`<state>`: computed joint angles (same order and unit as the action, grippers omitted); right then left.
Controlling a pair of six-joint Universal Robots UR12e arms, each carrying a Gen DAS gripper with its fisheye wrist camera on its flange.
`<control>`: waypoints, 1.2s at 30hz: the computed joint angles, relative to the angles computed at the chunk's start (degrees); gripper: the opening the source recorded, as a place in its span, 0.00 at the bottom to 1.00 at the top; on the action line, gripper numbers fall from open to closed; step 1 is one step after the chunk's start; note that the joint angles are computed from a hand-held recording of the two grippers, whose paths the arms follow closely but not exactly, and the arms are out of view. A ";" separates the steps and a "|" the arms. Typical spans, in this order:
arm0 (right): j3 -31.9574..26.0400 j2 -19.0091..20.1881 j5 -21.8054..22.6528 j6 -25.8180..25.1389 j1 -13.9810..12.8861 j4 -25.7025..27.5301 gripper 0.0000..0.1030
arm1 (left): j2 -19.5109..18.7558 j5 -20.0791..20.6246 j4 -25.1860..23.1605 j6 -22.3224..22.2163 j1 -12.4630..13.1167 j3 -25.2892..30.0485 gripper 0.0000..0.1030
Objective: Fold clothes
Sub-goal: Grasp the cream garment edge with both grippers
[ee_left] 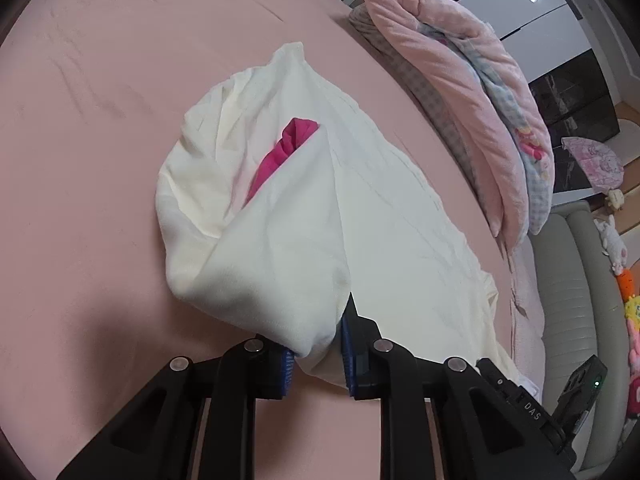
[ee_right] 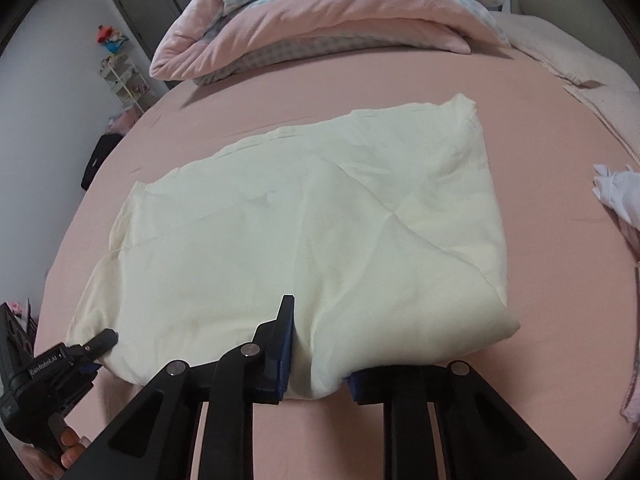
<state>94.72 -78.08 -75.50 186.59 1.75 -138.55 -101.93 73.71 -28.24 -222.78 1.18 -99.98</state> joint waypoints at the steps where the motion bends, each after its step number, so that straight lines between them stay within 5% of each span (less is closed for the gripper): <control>1: 0.03 -0.33 -0.23 -0.81 0.12 0.63 0.19 | 0.35 -0.08 -0.31 0.45 0.18 -0.34 0.16; 7: 0.68 -1.84 -1.06 -5.66 0.49 3.21 0.19 | 2.56 -1.40 -0.10 1.26 0.78 -3.39 0.16; 36: 1.68 -3.98 3.86 -8.22 -2.02 9.18 0.19 | 14.01 2.38 -5.23 8.82 -2.70 -14.48 0.17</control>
<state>96.41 -82.06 -71.64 178.37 -0.27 -129.37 -87.93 76.09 -33.47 -213.96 -1.52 -114.47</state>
